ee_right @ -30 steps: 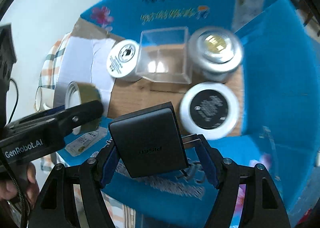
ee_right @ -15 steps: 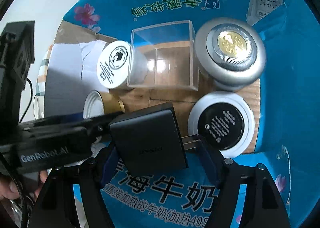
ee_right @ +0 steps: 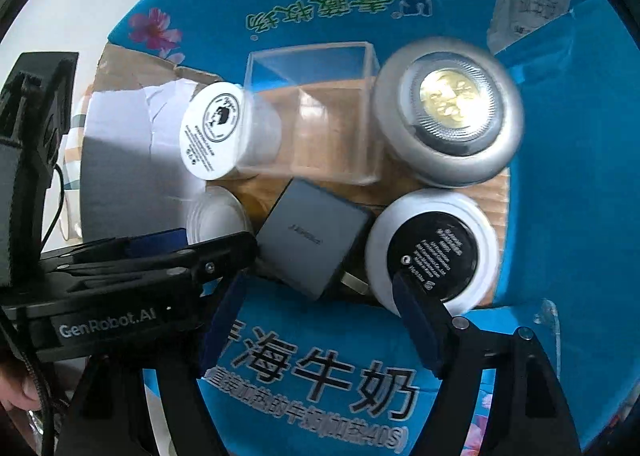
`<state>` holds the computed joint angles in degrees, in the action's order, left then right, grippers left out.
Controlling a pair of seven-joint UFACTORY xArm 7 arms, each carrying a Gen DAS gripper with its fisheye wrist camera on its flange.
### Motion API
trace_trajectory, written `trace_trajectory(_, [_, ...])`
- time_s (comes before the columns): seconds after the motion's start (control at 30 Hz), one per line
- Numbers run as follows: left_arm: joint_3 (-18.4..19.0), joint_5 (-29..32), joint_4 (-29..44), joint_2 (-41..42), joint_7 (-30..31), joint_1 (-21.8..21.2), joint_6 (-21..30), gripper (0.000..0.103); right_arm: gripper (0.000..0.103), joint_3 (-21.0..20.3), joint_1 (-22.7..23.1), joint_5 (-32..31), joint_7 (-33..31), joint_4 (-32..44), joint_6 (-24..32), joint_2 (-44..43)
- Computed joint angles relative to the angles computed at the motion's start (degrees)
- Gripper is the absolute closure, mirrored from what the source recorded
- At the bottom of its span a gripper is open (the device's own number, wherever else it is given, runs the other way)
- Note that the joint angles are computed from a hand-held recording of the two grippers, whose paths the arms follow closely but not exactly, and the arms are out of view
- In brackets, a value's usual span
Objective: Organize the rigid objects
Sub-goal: 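Carry the tin lid and grey charger into the blue box and release both, then lift both tools out of the blue box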
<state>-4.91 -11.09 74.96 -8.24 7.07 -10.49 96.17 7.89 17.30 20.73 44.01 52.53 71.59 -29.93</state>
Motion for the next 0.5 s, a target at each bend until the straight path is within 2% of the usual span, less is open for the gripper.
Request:
trace_trajectory(0.13, [-1.2,0.4,-0.8,-1.7,-1.6,-1.2,-0.6,0.008,0.022,0.0,-0.6,-1.5,1.0,0.5,2.8,-1.4])
trace_trajectory(0.2, [-1.6,0.9,-1.0,-2.5,-1.8,-1.7,-1.3,0.0,0.015,0.2,-0.9,-2.6,1.7,0.7,4.4,-2.4])
trace_trajectory(0.4, [-2.8,4.3,-1.8,-6.9,-3.5,-2.9,-5.5,0.0,0.006,2.5,-2.3,-8.8,4.5,4.9,12.3,-3.3])
trace_trajectory(0.5, [-3.1,6.1,-3.2,-10.2,-4.3,-3.1,-8.4,0.0,0.006,3.5,-2.7,-11.5,5.4,7.0,16.4,-3.4])
